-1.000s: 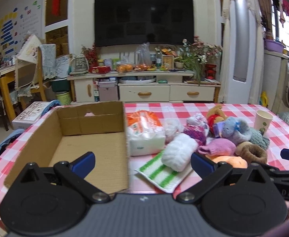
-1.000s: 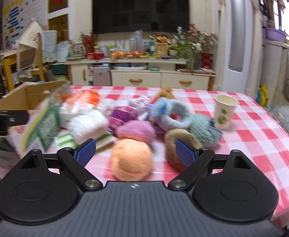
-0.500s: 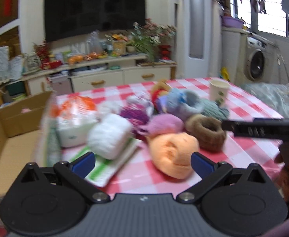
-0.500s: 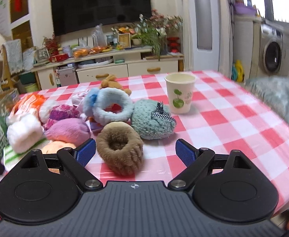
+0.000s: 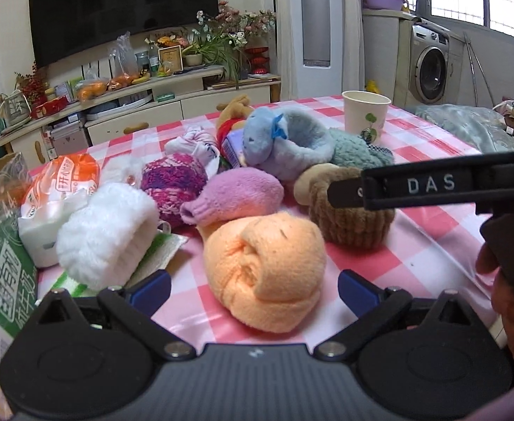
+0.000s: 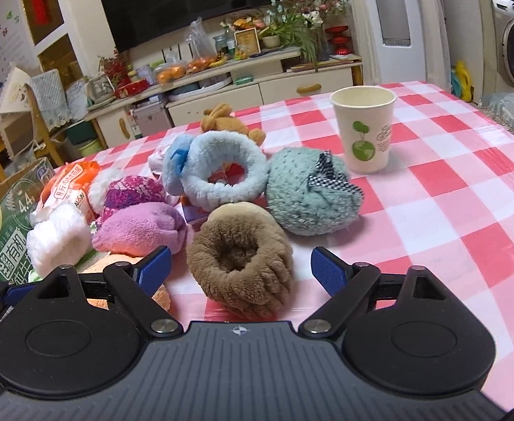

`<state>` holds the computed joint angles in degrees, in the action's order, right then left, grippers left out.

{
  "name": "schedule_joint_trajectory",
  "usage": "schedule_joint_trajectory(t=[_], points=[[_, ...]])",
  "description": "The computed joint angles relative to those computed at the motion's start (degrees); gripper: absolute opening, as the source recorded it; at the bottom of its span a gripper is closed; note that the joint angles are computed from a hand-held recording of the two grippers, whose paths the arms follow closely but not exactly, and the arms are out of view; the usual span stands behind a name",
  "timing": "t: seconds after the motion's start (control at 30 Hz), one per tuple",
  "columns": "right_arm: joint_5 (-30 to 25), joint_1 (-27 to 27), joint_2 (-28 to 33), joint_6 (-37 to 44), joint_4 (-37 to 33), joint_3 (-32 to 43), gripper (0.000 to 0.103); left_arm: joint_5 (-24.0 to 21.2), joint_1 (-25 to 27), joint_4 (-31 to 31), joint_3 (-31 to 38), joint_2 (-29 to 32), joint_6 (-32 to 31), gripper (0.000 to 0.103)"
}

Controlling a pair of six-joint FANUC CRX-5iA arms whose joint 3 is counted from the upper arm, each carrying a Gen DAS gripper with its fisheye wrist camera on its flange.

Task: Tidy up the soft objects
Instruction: 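Close left tool on orange towel roll while right tool grasps brown plush ring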

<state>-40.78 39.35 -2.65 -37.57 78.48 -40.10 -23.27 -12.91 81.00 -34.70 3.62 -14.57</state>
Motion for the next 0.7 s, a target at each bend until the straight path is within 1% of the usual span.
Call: schedule_joint_trajectory(t=[0.17, 0.23, 0.3, 0.33, 0.4, 0.47, 0.53, 0.7], points=[[0.5, -1.2, 1.5, 3.0, -2.6, 2.0, 0.101, -3.2, 0.9, -2.5, 2.5, 2.3, 1.9, 0.097], [1.2, -1.9, 1.9, 3.7, -2.8, 2.6, 0.098, -5.2, 1.9, -6.0, 4.1, 3.5, 4.7, 0.093], [0.7, -1.7, 2.3, 4.4, -3.5, 2.9, 0.09, -6.5, 2.6, -9.3, 5.8, 4.7, 7.1, 0.087], [0.6, -1.8, 2.5, 4.9, -3.9, 3.2, 0.089, -6.9, 2.7, -10.0, 6.4, 5.2, 7.6, 0.086], [0.6, -1.9, 3.1, 5.5, -4.4, 3.8, 0.082, -7.9, 3.2, -11.1, 7.3, 5.8, 8.7, 0.084], [0.1, -1.7, 4.0, 7.0, -5.4, 5.0, 0.08, -9.6, 3.9, -13.0, 8.4, 6.5, 10.7, 0.083], [-1.0, -1.4, 4.9, 9.2, -6.6, 6.0, 0.078, -10.3, 4.2, -14.5, 9.1, 6.7, 12.0, 0.081], [-3.9, -0.2, 7.1, 13.7, -9.2, 8.3, 0.068, -11.4, 4.9, -17.9, 10.3, 6.8, 15.7, 0.077]])
